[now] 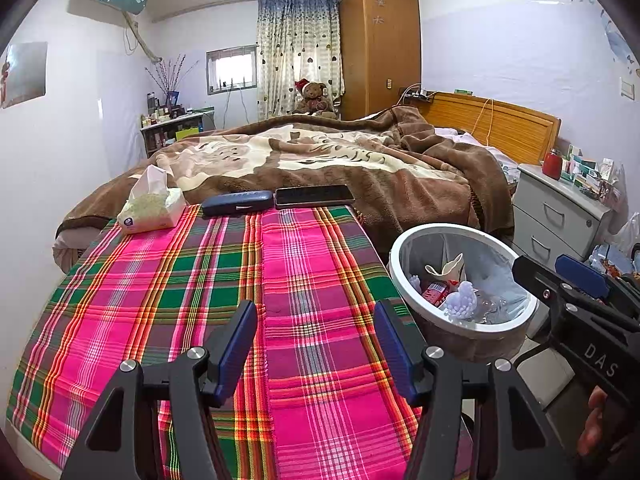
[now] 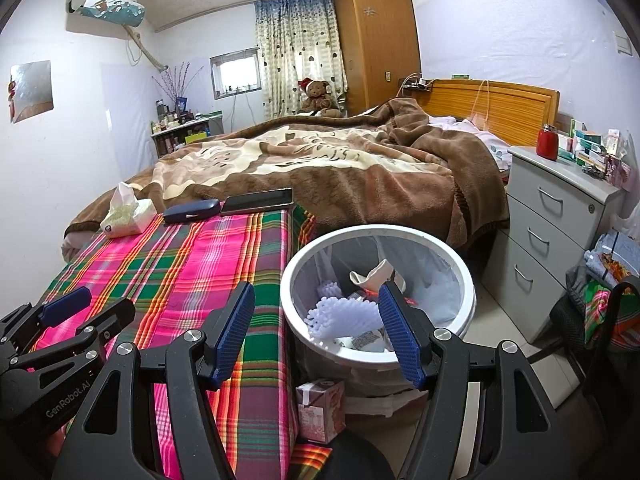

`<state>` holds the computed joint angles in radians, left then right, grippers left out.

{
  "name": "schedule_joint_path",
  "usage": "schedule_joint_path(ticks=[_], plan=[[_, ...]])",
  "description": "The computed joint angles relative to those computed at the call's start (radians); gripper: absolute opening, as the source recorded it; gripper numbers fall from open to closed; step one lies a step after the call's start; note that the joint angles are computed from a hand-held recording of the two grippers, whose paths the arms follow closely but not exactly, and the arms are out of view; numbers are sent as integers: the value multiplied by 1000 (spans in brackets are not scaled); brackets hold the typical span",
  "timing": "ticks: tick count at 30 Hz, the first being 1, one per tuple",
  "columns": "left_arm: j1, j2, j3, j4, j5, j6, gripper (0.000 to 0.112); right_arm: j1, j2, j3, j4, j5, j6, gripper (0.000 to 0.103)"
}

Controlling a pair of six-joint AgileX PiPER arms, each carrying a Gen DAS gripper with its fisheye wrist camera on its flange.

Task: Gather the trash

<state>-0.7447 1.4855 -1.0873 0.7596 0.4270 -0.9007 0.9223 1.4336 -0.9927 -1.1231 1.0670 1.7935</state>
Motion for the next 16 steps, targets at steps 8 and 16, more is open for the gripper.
schedule_joint_path(ticks=[8,16], plan=[[3,-4,2,-10,1,9,60,2,1,-1,0,2,2,66],[6,-3,0,-13,-3,15,60,1,5,-6,0,1,-1,66]])
